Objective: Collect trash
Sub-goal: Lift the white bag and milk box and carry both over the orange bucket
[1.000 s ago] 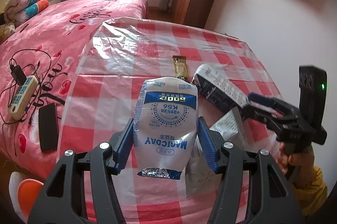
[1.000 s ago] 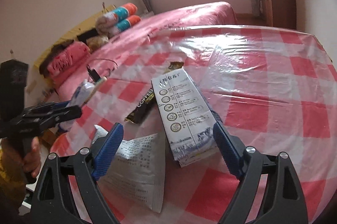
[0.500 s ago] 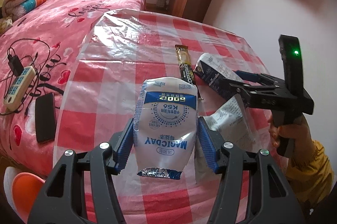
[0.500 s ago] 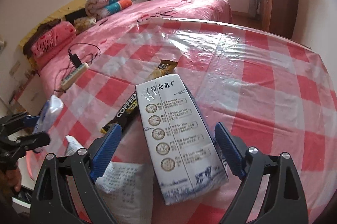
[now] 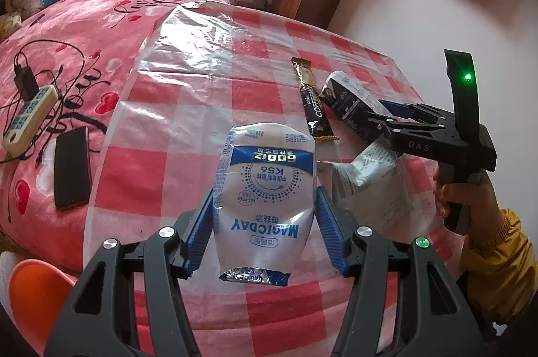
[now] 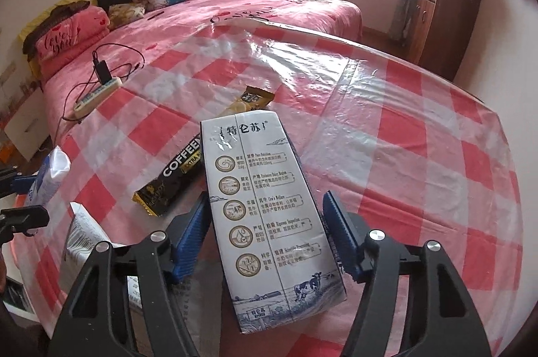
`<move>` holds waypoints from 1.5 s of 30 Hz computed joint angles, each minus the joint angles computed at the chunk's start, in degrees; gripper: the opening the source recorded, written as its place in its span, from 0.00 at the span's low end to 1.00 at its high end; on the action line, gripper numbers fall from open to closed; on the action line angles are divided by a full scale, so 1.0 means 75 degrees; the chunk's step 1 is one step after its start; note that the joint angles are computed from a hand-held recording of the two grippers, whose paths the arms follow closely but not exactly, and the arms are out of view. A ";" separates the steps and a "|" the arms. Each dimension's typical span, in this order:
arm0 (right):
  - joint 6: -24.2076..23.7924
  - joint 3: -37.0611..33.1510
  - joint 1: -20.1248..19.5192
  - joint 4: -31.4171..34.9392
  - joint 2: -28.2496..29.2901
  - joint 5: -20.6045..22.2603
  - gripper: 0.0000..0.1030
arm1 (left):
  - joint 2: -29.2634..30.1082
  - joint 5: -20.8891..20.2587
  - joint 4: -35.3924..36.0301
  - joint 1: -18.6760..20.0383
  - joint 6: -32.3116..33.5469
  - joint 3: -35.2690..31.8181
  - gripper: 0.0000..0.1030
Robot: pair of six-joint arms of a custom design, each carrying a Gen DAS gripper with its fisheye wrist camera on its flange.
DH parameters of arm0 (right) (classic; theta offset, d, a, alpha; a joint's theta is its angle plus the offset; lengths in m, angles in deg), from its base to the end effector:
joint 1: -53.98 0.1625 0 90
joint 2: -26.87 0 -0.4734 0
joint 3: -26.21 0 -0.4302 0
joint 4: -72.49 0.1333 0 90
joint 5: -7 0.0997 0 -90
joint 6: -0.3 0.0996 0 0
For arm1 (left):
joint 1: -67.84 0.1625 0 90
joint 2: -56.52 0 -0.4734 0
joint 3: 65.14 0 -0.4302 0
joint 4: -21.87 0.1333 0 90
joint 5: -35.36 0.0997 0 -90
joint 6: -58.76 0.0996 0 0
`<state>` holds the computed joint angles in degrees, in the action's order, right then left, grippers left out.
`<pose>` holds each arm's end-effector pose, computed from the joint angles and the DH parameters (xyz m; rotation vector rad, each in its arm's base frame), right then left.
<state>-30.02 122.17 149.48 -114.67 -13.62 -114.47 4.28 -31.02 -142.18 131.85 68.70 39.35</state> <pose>0.1514 -0.7237 0.1183 0.4855 -2.3264 0.7356 -0.1422 -0.6869 0.1489 0.7364 2.6272 -0.5994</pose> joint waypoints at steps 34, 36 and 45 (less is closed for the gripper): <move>0.0967 0.0966 0.0877 -0.1209 -0.0646 0.0516 0.59 | -0.0800 -0.0388 -0.0996 0.0110 0.0173 0.0993 0.58; 0.0969 0.0975 0.0965 -0.1117 -0.0620 0.0587 0.59 | -0.0898 -0.0370 -0.1056 0.0115 0.0157 0.1083 0.58; 0.1059 0.0872 0.1307 -0.0525 -0.0346 0.1003 0.59 | -0.1346 -0.0133 -0.1377 0.0196 0.0083 0.1488 0.58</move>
